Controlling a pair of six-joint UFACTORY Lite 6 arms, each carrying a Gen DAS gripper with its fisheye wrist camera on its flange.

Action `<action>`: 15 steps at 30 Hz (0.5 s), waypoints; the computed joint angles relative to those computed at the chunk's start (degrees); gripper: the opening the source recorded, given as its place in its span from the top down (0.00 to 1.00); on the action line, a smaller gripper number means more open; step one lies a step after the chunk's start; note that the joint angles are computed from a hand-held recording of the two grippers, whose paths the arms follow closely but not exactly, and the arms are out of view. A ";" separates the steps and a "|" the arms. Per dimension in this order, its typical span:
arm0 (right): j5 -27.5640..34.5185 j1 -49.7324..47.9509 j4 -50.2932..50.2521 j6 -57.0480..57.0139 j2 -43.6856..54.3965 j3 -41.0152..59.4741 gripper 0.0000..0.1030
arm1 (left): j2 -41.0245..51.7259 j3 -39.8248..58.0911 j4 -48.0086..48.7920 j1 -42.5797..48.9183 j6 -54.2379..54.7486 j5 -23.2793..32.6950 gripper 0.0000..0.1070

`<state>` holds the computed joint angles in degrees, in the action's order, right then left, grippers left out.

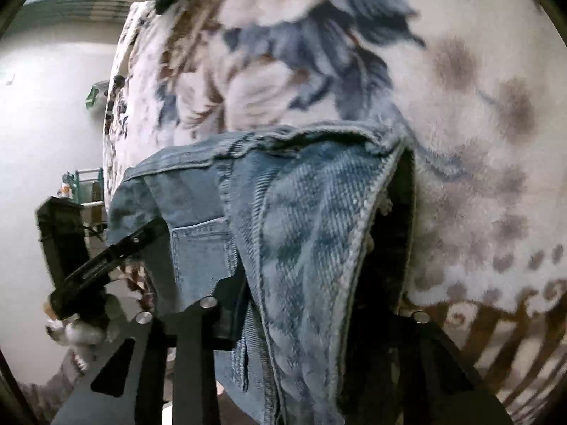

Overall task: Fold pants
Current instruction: 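Lift the hem with both grippers and fold it over toward the waistband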

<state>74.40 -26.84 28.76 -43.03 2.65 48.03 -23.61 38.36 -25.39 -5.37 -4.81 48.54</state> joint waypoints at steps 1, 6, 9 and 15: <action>0.73 -0.51 0.42 0.81 -1.38 -0.07 0.71 | -0.45 1.04 1.41 -1.00 -1.99 0.54 0.95; 5.62 -3.52 0.21 1.11 -5.37 3.47 0.73 | -1.40 7.83 4.22 -1.88 -6.81 4.83 0.95; 10.99 -5.42 0.89 1.39 -5.11 10.42 0.73 | 0.21 15.19 5.65 -2.33 -8.88 7.55 0.95; 20.74 -2.56 5.44 10.35 3.79 35.94 0.73 | 12.63 39.25 7.08 -0.52 -9.98 15.57 0.95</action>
<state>95.13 -29.40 34.21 -32.68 6.44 83.96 -10.98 77.60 -18.30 -5.89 -14.79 64.11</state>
